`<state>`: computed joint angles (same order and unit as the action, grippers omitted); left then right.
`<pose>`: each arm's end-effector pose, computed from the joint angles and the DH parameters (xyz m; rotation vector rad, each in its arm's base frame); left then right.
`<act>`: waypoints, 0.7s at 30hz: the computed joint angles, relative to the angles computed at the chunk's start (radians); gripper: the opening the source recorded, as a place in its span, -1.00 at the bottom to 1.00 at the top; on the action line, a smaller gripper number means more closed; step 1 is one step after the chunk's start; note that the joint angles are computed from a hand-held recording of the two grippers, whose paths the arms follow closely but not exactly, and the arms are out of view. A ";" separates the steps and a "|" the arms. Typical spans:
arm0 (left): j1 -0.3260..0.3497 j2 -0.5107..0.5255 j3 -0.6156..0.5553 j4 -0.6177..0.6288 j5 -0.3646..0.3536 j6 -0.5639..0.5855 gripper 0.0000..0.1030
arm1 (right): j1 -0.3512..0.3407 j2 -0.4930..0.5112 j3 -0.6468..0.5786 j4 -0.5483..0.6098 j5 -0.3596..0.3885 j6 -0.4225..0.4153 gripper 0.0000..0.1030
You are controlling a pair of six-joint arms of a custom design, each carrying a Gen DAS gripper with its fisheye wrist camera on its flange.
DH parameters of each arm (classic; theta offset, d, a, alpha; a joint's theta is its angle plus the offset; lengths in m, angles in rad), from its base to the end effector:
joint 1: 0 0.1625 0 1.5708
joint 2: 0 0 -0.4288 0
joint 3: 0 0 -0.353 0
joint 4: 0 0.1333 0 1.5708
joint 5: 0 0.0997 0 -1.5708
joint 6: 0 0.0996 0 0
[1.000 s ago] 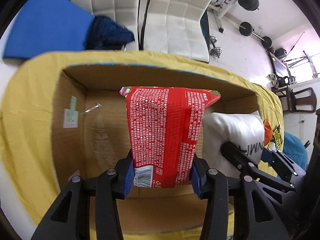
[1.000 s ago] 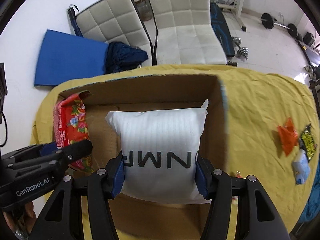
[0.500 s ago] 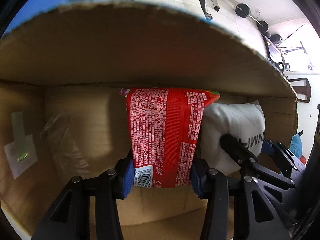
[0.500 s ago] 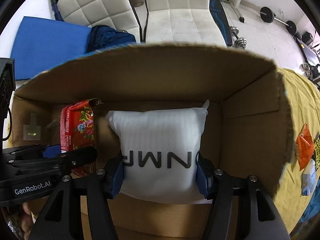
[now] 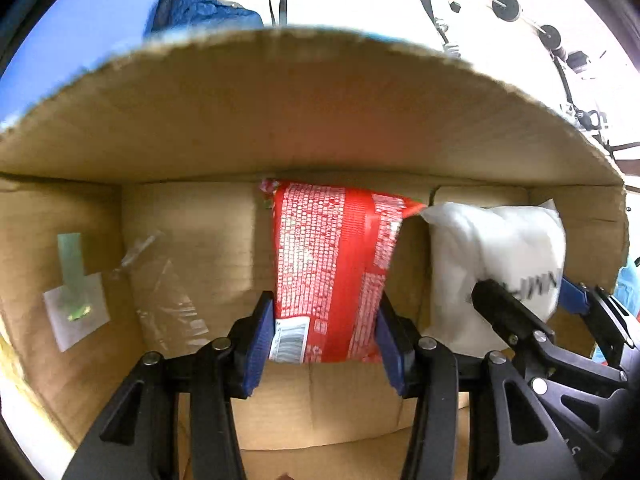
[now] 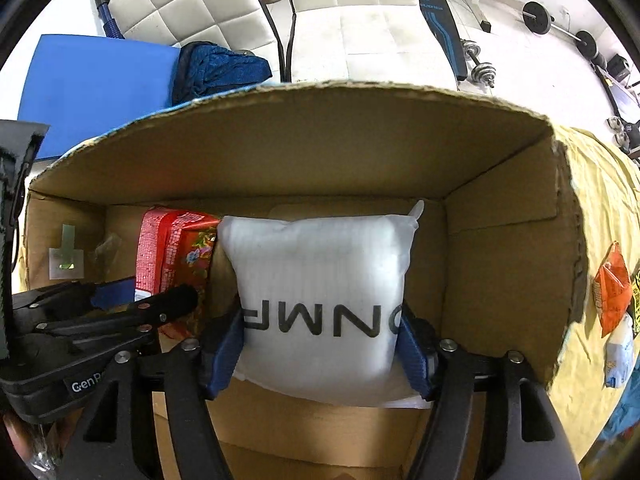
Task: Organize soft objects
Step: 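Carry the red bag and white pouch with both tools into the box, then open both tools to release the bag and pouch, then lift out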
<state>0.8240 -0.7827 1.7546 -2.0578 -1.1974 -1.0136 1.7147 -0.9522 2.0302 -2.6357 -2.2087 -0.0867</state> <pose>-0.2478 -0.5174 0.0448 -0.2199 2.5295 0.0302 0.1470 -0.4984 0.1195 0.2934 -2.4863 0.0072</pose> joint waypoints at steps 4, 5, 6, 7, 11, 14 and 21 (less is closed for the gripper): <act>-0.020 -0.015 -0.014 0.026 0.000 -0.028 -0.08 | 0.017 -0.018 -0.007 0.025 -0.009 0.012 0.43; -0.026 -0.019 -0.016 0.039 0.008 -0.037 -0.06 | 0.023 -0.024 -0.011 0.040 -0.008 0.018 0.55; -0.045 -0.033 0.006 0.046 0.017 -0.057 -0.02 | 0.028 -0.030 -0.012 0.047 -0.011 0.019 0.73; -0.053 -0.037 0.006 0.055 0.025 -0.067 0.11 | 0.034 -0.044 -0.006 0.049 -0.014 0.018 0.79; -0.106 -0.084 0.036 0.082 0.064 -0.132 0.46 | 0.052 -0.077 0.007 0.086 -0.024 0.042 0.83; -0.156 -0.132 0.081 0.106 0.092 -0.191 0.72 | 0.062 -0.106 0.045 0.093 -0.034 0.050 0.90; -0.251 -0.234 0.214 0.121 0.116 -0.307 0.93 | 0.087 -0.175 0.156 0.041 -0.034 0.049 1.00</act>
<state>0.5730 -1.0170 1.9690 -1.9367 -1.0817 -1.3209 1.8021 -1.1268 2.1862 -2.5945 -2.2431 -0.0373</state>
